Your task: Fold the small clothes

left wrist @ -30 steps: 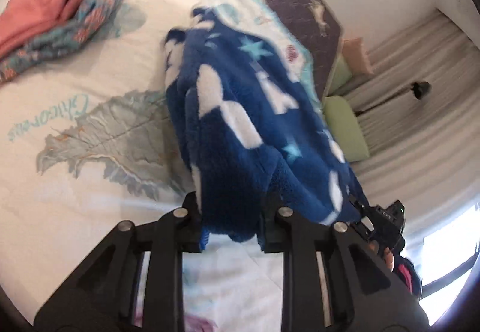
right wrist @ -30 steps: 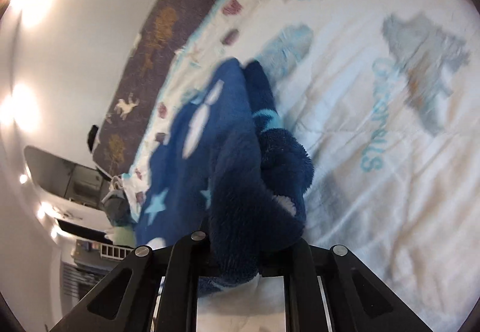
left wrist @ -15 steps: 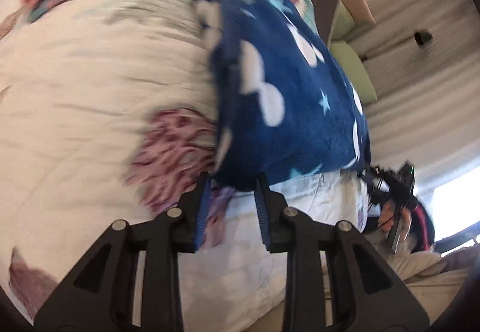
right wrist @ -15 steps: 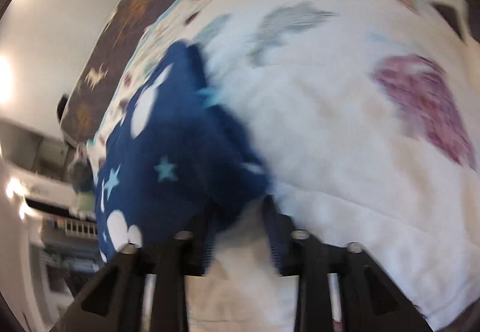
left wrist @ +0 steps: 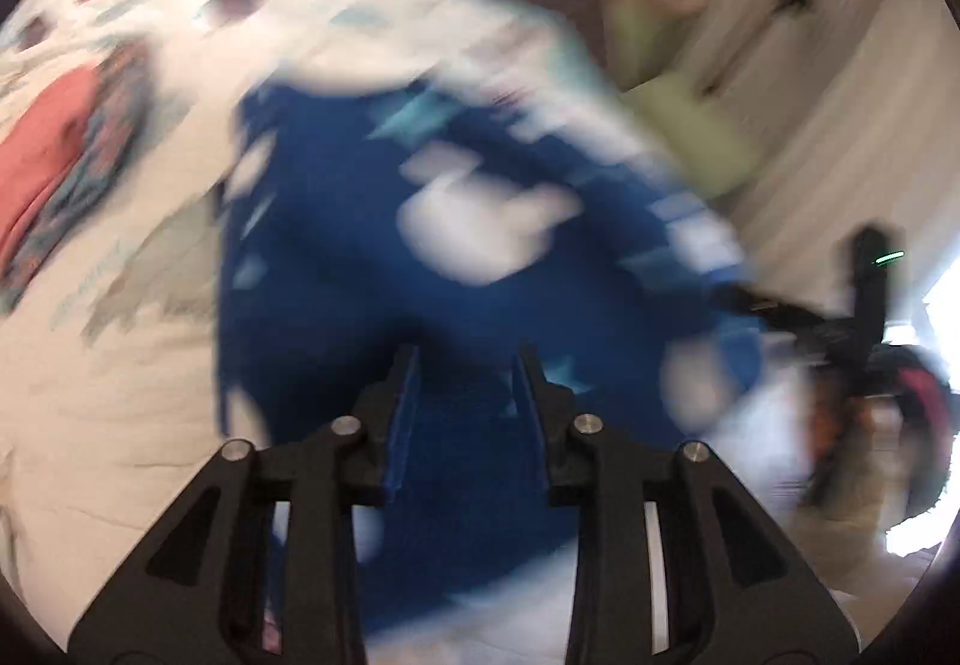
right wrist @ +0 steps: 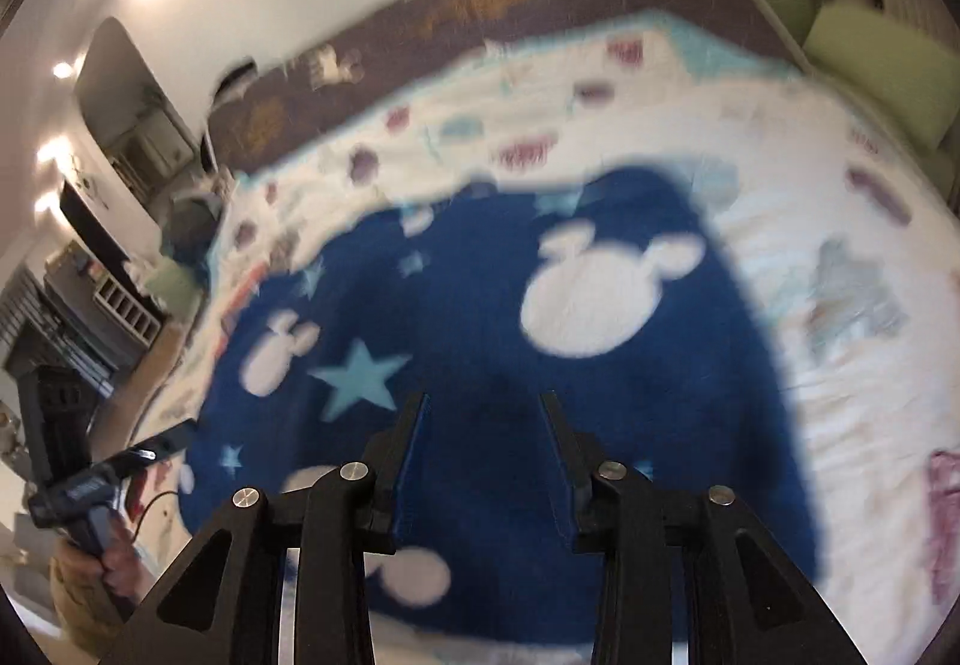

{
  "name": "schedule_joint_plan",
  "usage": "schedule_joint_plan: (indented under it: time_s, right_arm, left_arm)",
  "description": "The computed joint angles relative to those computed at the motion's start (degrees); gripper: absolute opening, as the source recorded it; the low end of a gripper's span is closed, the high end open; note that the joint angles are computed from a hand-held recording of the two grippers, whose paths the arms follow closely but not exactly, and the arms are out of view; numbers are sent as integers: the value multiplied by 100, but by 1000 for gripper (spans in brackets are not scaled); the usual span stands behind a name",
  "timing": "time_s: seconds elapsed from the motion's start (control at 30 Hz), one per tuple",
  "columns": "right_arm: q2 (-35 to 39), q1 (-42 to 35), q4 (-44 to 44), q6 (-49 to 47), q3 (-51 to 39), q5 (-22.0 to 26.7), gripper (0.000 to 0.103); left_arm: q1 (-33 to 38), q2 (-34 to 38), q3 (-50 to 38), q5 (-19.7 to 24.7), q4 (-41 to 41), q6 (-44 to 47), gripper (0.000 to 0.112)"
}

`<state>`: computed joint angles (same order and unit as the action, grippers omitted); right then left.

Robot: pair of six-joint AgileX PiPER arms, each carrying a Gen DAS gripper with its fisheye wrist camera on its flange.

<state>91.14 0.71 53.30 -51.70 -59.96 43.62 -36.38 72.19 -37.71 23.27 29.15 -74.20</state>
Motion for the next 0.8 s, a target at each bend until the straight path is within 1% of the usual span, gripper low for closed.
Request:
schedule_joint_plan:
  time_s: [0.03,0.07,0.1,0.13,0.17,0.2,0.23,0.27,0.3,0.33,0.37,0.4,0.43,0.47,0.5,0.53,0.57,0.6,0.63,0.67,0.7,0.73,0.77,0.8]
  right_arm:
    - [214,-39,-154,101,-62,-57,30]
    - [516,-193,-78,-13,-114,37,19]
    - [688,-495,226,-248,-110,360,14]
    - [886,-882,615,-487,-139,860,6]
    - [1082,-1168,775,-509,-188,1210,0]
    - [1125,-1264,706,-509,-240,1358,0]
    - [977,-1235,465,-352,-295,1332,1]
    - [780,-1114,244,-208,-310,1164,5]
    - [571,-975,82,-135,-300,937,6]
    - [392,-859,-5,-132,-341,790,8]
    - [284,-716,-39,-131,-447,668,8]
    - [335,-553,-75,-9,-708,613,8]
    - [525,-384,-197,230,-1067,566,9]
    - [724,-202,-352,513,-1462,530,9]
    - [910,-45,-487,746,-1803,518,9]
    - [1197,61,-546,944,-2224,602,9]
    - [1395,146,-642,1150,-2558,701,11]
    - [1592,346,-957,1515,-2814,598,14]
    - [1762,556,-1441,2005,-3033,313,22]
    - [2030,736,-2014,2387,-3154,-201,35]
    - [2213,797,-2440,2675,-3064,-698,41]
    - [2439,744,-2637,2851,-3069,-966,41]
    - [2768,711,-2605,2990,-3242,-1005,40]
    - [2870,597,-2344,2938,-3378,-816,40]
  left_arm:
    - [163,-85,287,-362,-138,26,27]
    - [486,-399,755,-935,-506,280,21]
    - [733,-705,1151,-1329,-1076,764,10]
    - [917,-880,1366,-1494,-1649,1173,7]
    - [1021,-1034,1433,-1430,-2086,1441,6]
    - [1065,-1159,1346,-1156,-2295,1539,6]
    - [1052,-1176,1138,-843,-2274,1572,6]
    - [972,-1200,922,-513,-2025,1496,9]
    - [825,-1149,538,-105,-1546,1357,17]
    - [666,-1126,317,74,-1145,1123,21]
    - [562,-986,116,44,-972,1081,32]
    - [606,-745,-163,-67,-973,1269,38]
    - [663,-473,-485,-111,-1014,1521,40]
    - [600,-338,-657,-21,-927,1545,42]
    - [659,27,-1000,-2,-657,1513,44]
    - [635,369,-1328,139,-334,1315,47]
    - [619,741,-1655,356,27,1130,54]
    - [660,1198,-1963,757,522,882,60]
    - [771,1539,-2048,928,788,728,62]
    - [1090,1889,-1984,871,825,728,62]
    - [1386,2054,-1860,584,632,827,62]
    - [1669,2020,-1603,68,250,909,62]
    - [1833,1818,-1376,-219,96,964,61]
    - [1829,1775,-1332,-277,172,998,61]
